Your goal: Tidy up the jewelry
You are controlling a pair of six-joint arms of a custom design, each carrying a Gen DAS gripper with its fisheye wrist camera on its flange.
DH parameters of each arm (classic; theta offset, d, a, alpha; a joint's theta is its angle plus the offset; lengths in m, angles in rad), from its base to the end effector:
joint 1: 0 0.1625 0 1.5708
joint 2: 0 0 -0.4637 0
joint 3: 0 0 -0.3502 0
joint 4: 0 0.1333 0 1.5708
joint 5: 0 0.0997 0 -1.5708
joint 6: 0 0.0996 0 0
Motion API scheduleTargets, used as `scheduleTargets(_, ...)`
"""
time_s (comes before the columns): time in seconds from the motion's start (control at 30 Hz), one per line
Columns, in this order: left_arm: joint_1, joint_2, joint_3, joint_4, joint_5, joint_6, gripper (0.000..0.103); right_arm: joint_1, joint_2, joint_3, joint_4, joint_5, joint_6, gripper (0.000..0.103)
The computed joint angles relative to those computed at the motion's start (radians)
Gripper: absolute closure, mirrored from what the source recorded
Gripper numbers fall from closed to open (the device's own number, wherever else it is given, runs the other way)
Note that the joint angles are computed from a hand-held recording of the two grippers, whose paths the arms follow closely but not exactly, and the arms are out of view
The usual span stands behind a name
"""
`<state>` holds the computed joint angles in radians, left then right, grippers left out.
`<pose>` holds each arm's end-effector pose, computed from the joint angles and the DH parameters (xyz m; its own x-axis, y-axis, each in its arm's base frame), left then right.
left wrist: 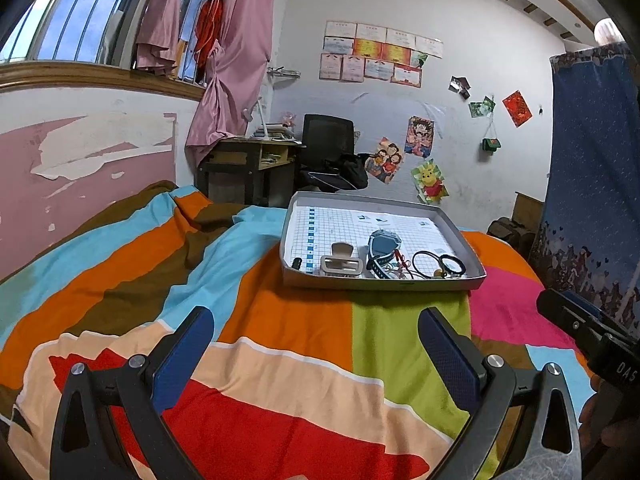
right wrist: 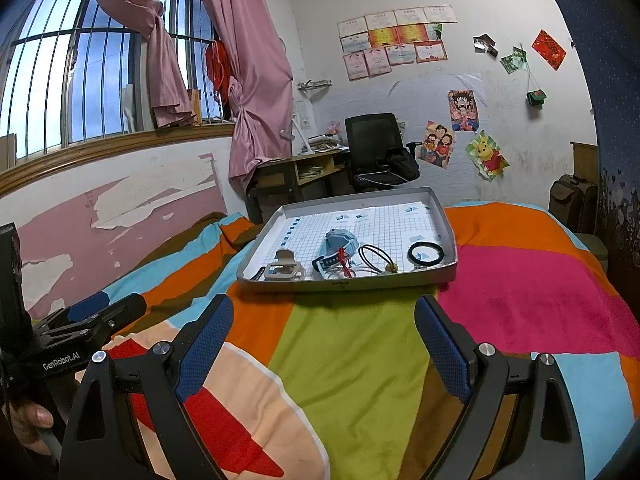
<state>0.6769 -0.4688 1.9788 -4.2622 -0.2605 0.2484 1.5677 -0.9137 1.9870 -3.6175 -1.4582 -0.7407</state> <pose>-0.2433 -0.4899 0.1050 -0.7591 -0.2897 -0.5830 0.4978 0.3188 -0.8066 0.1427 -0.5887 0.2487 -0.7347 -0.4459 0.5113 -0.6694 0.3545 -0.6528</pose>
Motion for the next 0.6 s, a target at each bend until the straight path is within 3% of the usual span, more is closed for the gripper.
scheduleTargets(0.17,-0.002,0.008,-0.011,-0.055,0.010,0.071,0.000,0.000,0.005,0.002,-0.006,0.002,0.001,0.014)
scheduleTargets(0.6,0.001,0.016,0.006,-0.002,-0.001,0.003,0.000,0.005,0.029,0.020,-0.029,-0.012,-0.020,0.014)
